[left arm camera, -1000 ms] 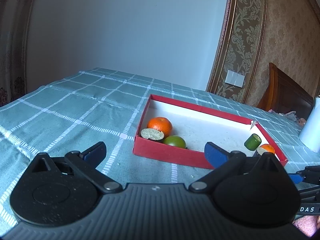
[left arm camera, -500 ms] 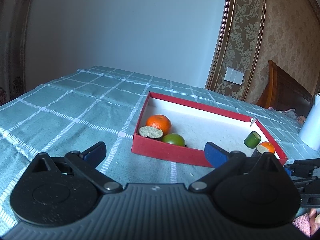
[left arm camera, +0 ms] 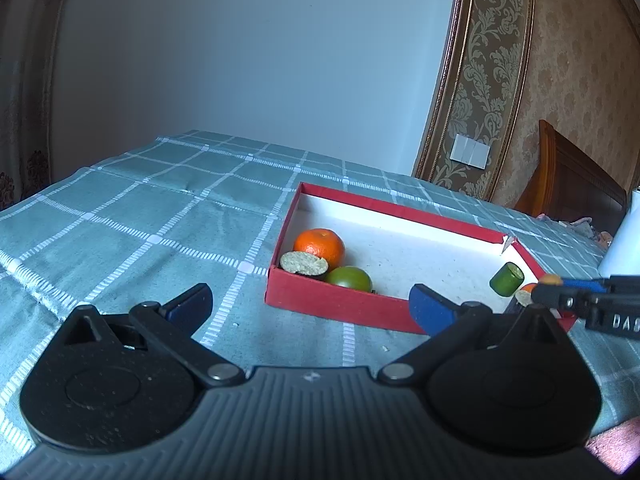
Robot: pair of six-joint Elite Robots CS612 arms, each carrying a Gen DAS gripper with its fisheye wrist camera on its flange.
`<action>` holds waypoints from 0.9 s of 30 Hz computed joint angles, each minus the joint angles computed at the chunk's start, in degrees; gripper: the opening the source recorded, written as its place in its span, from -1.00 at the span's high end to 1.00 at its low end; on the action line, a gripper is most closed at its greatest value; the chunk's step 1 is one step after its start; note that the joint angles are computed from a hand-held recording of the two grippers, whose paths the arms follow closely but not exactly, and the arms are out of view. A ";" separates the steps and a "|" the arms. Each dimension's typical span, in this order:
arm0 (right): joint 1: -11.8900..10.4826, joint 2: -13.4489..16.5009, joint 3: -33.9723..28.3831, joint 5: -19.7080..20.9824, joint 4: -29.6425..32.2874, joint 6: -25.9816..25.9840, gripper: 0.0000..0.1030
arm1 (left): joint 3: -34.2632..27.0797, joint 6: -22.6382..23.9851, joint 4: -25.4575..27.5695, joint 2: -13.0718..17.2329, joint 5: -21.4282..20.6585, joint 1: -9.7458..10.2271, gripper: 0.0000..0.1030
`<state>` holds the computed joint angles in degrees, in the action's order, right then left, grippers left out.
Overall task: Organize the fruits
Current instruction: 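Grasp the small brown round fruit with the right gripper, then carry the brown fruit into the red box and release it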
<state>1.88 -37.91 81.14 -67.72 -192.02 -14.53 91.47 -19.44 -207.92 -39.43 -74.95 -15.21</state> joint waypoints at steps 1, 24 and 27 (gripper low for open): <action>0.03 0.27 -0.92 -0.52 -0.05 0.87 0.50 | -0.02 -0.04 0.00 0.00 0.03 -0.01 -1.00; -1.12 2.97 -5.33 -4.74 1.13 9.25 0.48 | -0.12 -0.13 1.28 -0.15 -0.47 0.13 -1.00; -2.54 1.43 -1.31 -2.09 -2.96 12.55 0.43 | -0.29 -0.57 2.30 -0.21 -0.33 0.18 -1.00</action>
<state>-0.66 -36.48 79.83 -69.81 -194.98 -1.99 91.17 -20.01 -205.62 -39.65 -75.28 -15.03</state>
